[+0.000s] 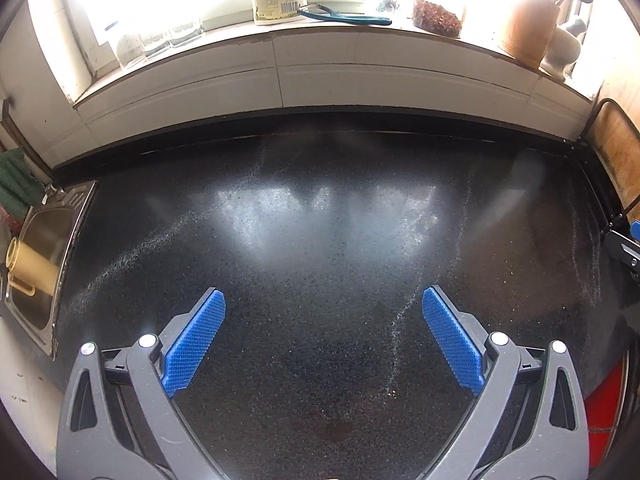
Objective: Collect trash
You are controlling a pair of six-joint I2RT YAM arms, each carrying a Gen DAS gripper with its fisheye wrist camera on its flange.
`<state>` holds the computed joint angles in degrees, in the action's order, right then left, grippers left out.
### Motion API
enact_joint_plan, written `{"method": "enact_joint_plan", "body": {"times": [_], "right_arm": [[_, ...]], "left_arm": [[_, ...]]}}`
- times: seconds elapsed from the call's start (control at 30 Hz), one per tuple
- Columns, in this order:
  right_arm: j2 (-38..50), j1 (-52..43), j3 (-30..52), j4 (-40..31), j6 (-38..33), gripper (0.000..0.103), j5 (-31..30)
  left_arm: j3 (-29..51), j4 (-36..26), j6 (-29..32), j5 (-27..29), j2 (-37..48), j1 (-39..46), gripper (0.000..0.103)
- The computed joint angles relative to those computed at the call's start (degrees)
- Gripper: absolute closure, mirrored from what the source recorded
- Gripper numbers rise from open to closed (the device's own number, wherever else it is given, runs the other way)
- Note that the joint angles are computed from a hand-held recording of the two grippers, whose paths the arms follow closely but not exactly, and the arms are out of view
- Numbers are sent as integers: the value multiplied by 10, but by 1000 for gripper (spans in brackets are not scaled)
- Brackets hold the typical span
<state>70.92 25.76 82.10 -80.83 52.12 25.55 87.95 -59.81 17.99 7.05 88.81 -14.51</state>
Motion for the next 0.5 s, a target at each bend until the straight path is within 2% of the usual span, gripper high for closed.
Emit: {"method": "enact_joint_plan", "body": {"times": [0.5], "right_arm": [[27, -18, 15, 24, -33, 7, -24]], "left_arm": [[27, -4, -6, 2, 20, 14, 7]]}}
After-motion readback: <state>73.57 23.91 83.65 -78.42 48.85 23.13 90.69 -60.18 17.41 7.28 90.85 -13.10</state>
